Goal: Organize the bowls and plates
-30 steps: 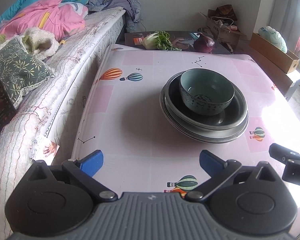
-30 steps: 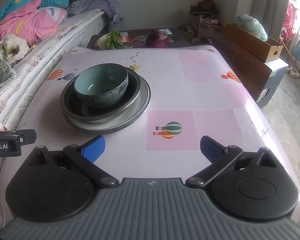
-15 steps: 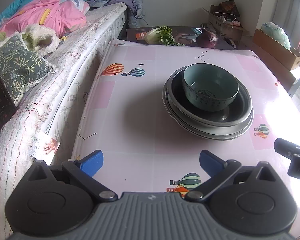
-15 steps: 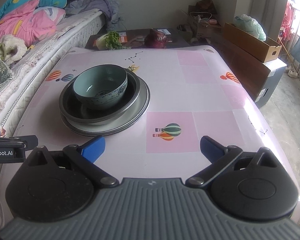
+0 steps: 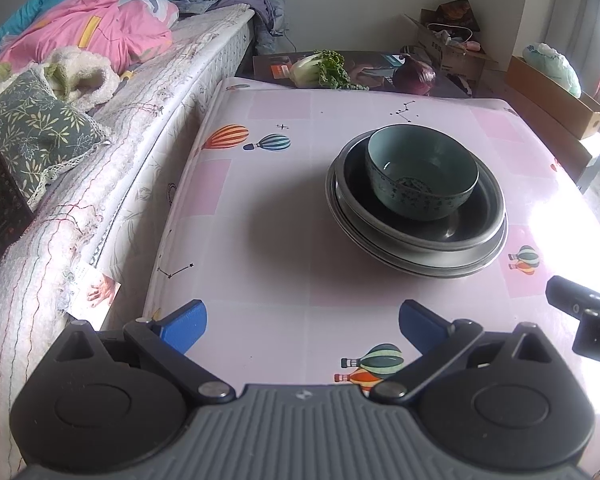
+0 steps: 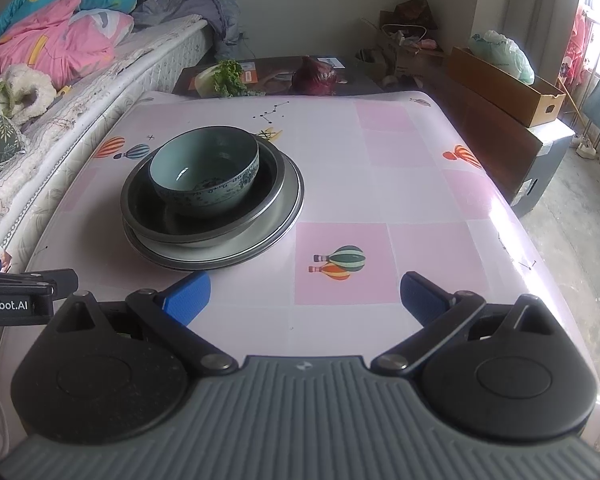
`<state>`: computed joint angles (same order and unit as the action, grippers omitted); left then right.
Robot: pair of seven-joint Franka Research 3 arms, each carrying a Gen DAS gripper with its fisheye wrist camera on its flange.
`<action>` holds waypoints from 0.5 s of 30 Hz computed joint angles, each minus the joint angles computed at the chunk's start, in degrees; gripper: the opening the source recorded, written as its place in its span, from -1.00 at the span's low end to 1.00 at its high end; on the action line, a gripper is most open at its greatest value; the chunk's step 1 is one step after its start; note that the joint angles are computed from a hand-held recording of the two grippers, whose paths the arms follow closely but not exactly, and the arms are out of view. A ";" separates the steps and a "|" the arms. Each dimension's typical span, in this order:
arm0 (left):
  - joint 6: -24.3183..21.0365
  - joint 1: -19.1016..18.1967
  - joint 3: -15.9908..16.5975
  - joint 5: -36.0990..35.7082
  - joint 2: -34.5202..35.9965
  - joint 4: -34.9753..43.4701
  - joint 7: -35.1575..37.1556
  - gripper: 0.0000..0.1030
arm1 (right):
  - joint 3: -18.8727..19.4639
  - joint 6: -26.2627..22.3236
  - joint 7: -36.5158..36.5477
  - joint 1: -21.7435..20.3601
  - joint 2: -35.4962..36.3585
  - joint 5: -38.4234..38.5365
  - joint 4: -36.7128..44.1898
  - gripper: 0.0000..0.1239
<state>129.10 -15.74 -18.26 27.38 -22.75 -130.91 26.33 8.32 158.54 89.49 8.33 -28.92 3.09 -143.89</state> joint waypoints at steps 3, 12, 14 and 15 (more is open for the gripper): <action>0.18 -0.03 0.11 -0.03 -0.22 -0.25 0.11 0.99 | -0.05 -0.10 -0.02 0.07 -0.05 0.01 0.03 0.64; 0.21 -0.03 0.12 -0.23 -0.27 -0.30 0.32 0.99 | 0.00 -0.12 0.18 0.11 -0.15 -0.01 -0.12 0.64; 0.27 -0.02 0.10 -0.22 -0.26 -0.34 0.29 0.99 | -0.04 -0.14 0.21 0.16 -0.16 0.07 -0.25 0.64; 0.31 -0.03 0.09 -0.21 -0.28 -0.38 0.28 0.99 | 0.00 -0.11 0.23 0.11 -0.17 0.01 -0.26 0.64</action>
